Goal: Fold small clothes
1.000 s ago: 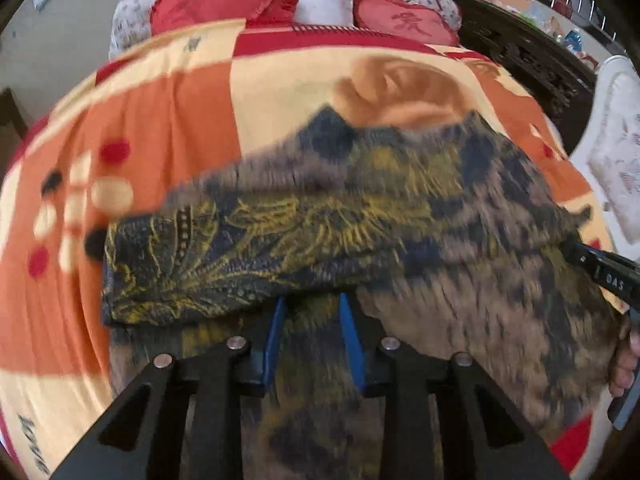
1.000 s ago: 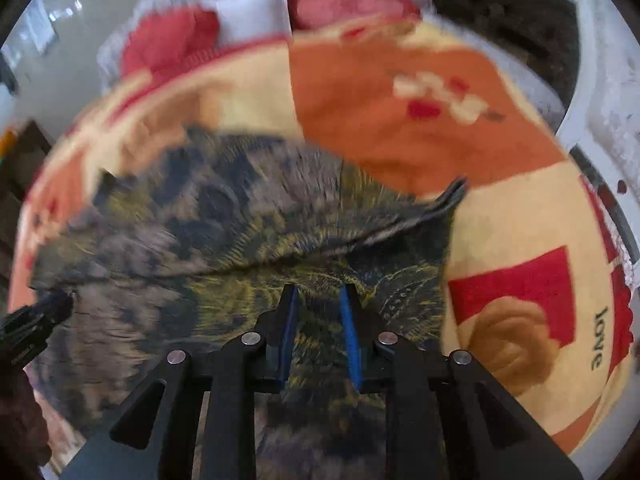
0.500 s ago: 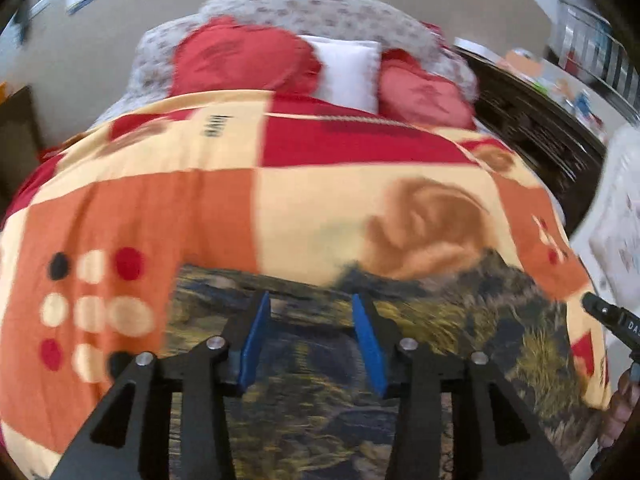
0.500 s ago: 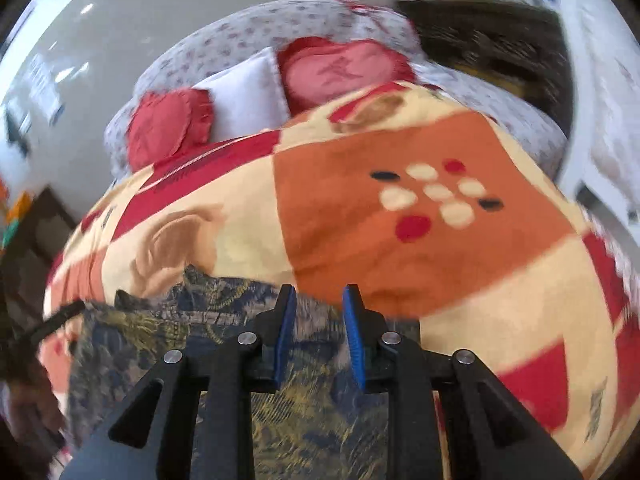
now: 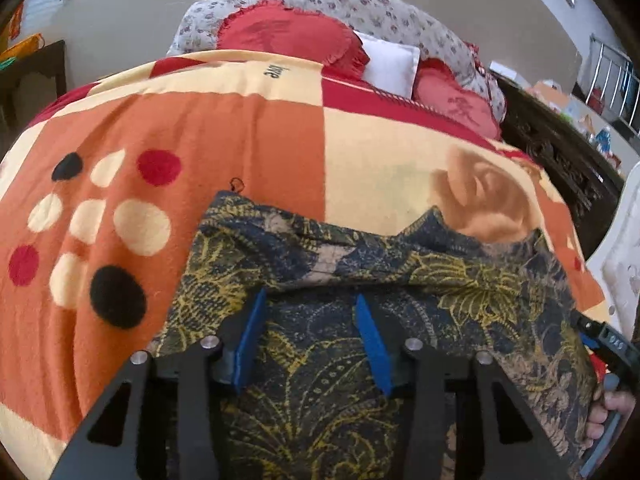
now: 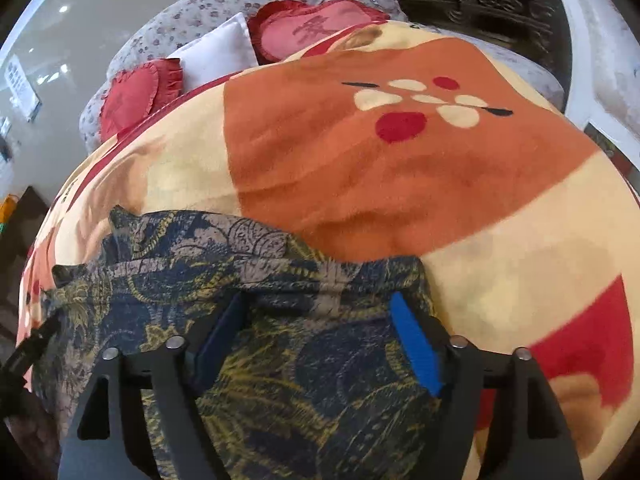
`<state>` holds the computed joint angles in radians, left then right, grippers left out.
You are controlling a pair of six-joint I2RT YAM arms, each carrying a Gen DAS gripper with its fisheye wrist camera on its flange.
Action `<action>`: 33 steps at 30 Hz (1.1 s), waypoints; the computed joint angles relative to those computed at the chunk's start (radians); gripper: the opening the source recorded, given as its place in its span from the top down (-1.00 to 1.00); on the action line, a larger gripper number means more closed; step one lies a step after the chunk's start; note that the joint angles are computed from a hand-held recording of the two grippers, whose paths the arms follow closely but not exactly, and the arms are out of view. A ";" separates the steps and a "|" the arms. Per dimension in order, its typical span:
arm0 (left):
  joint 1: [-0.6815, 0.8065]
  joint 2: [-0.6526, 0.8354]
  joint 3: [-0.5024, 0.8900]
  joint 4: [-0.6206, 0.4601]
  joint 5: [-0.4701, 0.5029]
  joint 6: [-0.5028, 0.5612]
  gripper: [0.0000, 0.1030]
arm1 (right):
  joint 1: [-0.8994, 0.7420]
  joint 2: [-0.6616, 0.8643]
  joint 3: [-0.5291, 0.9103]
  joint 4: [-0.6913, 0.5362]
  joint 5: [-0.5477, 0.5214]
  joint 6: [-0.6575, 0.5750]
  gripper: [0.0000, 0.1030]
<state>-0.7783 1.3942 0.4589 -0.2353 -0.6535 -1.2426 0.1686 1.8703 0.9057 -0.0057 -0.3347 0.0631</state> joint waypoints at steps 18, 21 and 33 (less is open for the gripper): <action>0.052 0.004 0.002 0.052 0.048 0.111 -0.40 | -0.130 -0.839 -0.493 -0.362 -0.072 -0.488 -0.30; 0.050 0.003 0.002 0.051 0.048 0.110 -0.40 | -0.278 -0.694 -0.582 -0.224 -0.190 -0.526 -0.30; 0.054 -0.012 -0.009 0.069 0.058 0.122 -0.47 | -0.200 -0.921 -0.516 -0.405 -0.249 -0.384 -0.03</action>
